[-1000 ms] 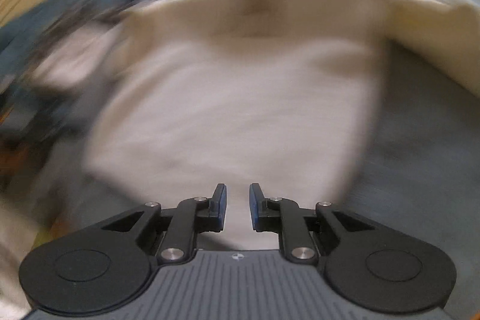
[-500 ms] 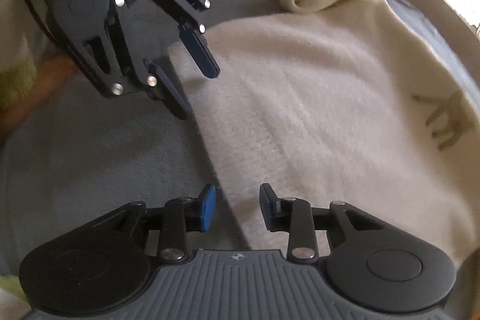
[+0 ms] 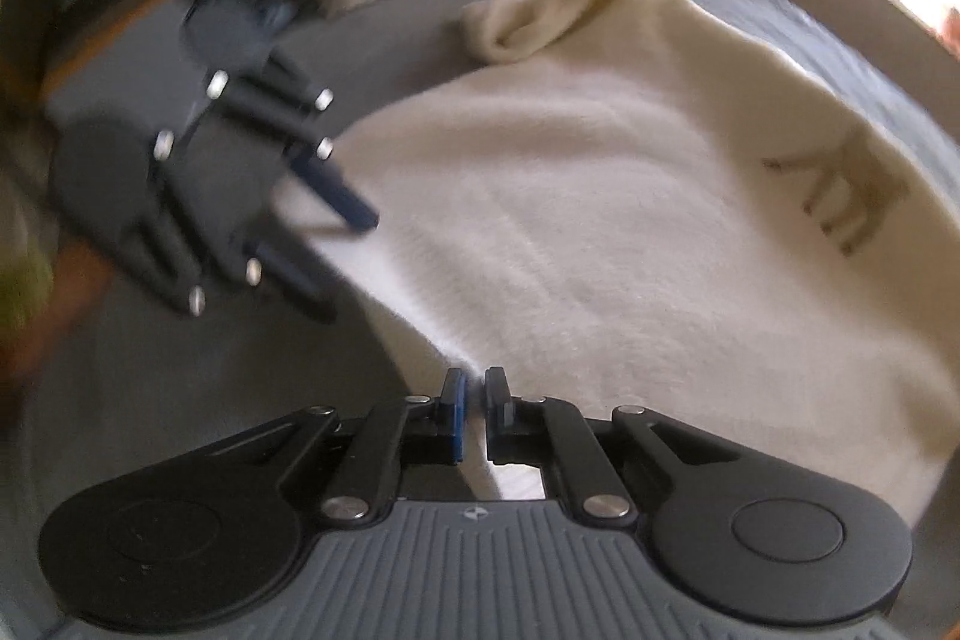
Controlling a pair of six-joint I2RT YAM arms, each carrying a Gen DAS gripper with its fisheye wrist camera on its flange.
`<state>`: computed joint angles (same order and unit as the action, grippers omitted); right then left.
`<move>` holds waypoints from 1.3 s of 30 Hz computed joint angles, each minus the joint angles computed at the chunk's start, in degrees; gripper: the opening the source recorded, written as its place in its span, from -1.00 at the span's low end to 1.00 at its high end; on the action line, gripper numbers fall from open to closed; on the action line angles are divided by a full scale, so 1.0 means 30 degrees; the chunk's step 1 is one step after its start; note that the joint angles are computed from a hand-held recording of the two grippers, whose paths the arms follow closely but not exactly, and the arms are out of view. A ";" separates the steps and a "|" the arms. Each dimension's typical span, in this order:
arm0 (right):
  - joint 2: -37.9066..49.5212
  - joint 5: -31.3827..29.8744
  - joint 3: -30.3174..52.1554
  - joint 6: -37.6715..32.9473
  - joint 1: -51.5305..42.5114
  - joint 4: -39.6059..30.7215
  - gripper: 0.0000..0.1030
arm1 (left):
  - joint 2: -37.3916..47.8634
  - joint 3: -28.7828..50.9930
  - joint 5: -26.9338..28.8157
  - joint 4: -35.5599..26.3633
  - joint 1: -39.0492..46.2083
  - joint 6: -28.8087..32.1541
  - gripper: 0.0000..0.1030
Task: Fold clothes
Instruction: 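Close the right tool on the blanket hem beside the left tool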
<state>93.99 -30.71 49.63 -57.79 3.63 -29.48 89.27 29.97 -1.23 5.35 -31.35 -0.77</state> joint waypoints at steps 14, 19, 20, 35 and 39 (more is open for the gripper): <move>0.1533 -0.0855 0.1216 0.1526 -0.0315 -0.0603 -0.91 | 0.1802 0.1280 0.0466 0.0655 0.0859 -0.2152 -0.10; 0.1925 -0.1180 0.1835 0.0821 -0.0066 -0.2503 -0.82 | 0.1967 0.1436 0.0968 0.0702 0.1209 -0.2710 -0.10; 0.1970 -0.1155 0.1841 0.0873 0.0035 -0.2591 -0.79 | 0.1920 0.1378 0.1109 0.0723 0.1304 -0.2806 -0.10; 0.0991 -0.0127 0.0001 0.1626 0.1281 -0.0324 -0.75 | 0.1991 0.1266 0.1580 0.0975 0.1800 -0.3361 -0.10; 0.1167 -0.0306 0.0216 0.2461 0.1047 -0.0131 -0.94 | 0.1662 0.0999 0.1658 0.0951 0.1825 -0.3371 -0.09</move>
